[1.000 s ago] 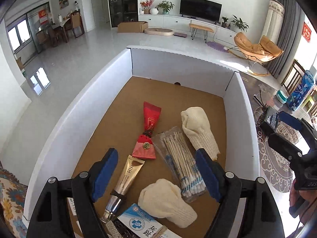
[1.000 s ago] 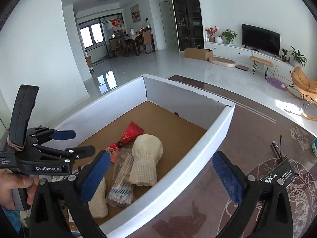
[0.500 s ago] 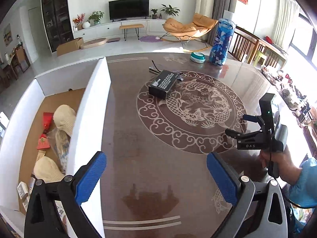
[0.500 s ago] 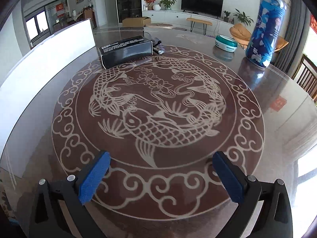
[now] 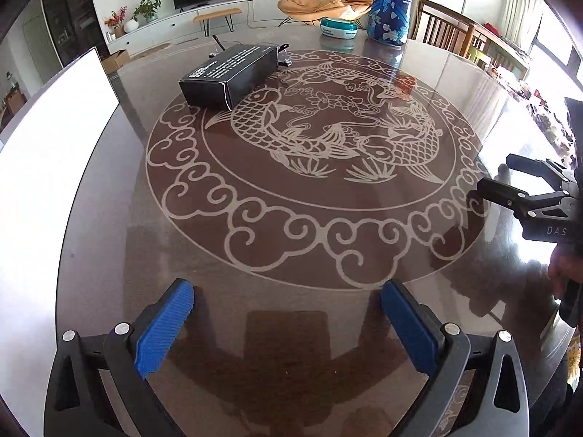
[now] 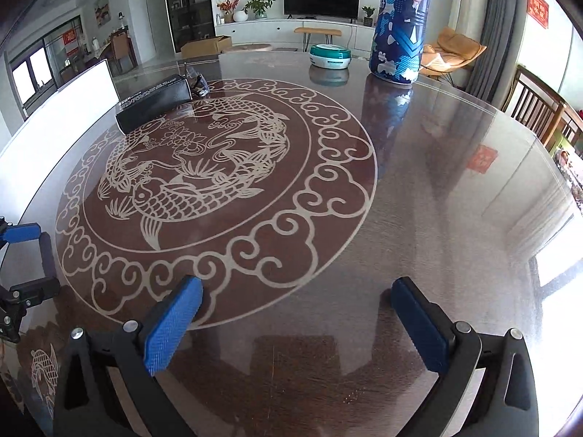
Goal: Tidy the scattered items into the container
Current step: 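Move both open tools back over the table, then lower the left tool onto the black odor removing bar box and close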
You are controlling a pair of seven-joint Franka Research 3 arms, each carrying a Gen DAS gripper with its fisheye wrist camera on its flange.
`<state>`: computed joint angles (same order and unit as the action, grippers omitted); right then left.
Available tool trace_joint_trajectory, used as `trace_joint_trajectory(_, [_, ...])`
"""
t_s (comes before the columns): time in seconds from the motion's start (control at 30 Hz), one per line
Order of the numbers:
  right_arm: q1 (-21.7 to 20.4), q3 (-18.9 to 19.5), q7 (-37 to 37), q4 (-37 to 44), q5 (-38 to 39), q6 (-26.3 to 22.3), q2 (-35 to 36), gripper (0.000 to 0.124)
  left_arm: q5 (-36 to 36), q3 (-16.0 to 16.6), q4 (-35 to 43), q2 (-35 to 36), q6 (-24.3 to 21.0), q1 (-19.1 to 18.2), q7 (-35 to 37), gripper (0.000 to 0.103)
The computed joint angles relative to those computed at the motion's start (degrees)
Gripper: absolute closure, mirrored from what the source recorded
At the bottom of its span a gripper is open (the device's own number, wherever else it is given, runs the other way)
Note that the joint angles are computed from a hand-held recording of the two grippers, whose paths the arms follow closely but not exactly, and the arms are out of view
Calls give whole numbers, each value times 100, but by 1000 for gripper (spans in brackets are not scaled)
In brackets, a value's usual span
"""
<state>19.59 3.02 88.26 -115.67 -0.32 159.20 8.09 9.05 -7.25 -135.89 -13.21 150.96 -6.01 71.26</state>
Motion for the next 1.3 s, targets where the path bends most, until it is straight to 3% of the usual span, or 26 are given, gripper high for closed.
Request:
trace_joint_trajectory(0.17, [5, -3, 14, 6, -15, -1, 7, 21, -338, 266, 308, 517, 690, 36, 909, 0])
trace_joint_trajectory(0.37, [11, -6, 25, 1, -24, 15, 17, 21, -307, 221, 1132, 1229, 595, 392, 990, 0])
trace_joint_trajectory(0.8, [14, -7, 30, -1, -26, 18, 18, 21, -874, -82, 2921, 2672, 279, 903, 2228, 0])
trace_joint_trajectory(1.27, [14, -7, 30, -1, -25, 19, 19, 21, -286, -18, 4238, 3511, -386, 776, 1399, 0])
trace_joint_trajectory(1.3, [14, -7, 29, -3, -24, 20, 18, 21, -243, 4, 4175, 3472, -331, 767, 1315, 4])
